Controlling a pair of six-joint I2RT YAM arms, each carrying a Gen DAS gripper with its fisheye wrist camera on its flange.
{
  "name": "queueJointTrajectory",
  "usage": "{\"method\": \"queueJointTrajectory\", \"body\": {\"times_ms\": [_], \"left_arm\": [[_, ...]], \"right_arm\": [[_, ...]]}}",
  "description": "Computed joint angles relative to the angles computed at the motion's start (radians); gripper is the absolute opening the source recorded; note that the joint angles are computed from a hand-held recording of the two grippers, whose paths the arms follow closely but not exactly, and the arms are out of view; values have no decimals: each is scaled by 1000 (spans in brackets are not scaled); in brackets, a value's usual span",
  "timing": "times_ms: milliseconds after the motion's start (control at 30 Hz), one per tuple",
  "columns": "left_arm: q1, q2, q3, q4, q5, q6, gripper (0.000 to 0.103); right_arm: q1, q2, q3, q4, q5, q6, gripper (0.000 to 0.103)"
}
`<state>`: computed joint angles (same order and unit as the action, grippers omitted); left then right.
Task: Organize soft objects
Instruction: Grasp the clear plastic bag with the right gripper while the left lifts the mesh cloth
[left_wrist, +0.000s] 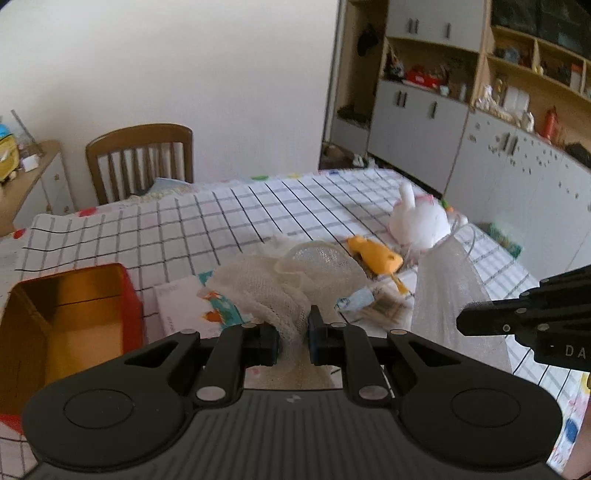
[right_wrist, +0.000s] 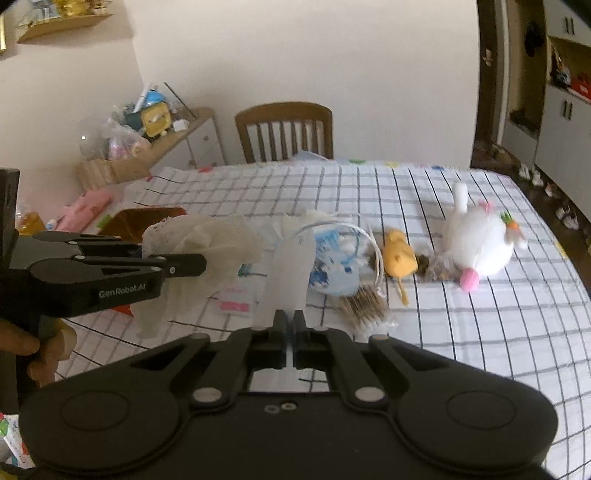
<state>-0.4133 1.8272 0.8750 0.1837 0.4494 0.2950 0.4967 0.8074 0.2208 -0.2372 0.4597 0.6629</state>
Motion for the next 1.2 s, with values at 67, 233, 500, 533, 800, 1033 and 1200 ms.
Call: {"method": "queueJointTrajectory", "body": {"times_ms": [67, 233, 500, 533, 800, 1033, 1200], "left_arm": [[30, -29, 4, -20, 26, -10, 15], [100, -79, 32, -67, 74, -16, 15], [210, -98, 77, -92, 78, -4, 15], [225, -92, 88, -97, 77, -3, 15], [309, -18, 170, -115, 45, 17, 15], [365, 96, 287, -137, 15, 28, 15], [377, 212, 407, -179, -12, 32, 15]], "right_arm": [[23, -15, 25, -27, 21, -11, 2], [35, -23, 72, -44, 22, -37, 2], [-19, 107, 153, 83, -95, -129, 3], [-27, 141, 174, 103, -115, -146, 2], [-46, 482, 389, 250, -232, -252, 3], [-54, 784, 615, 305, -303, -301, 3], [-78, 969, 775, 299, -342, -314, 3]]}}
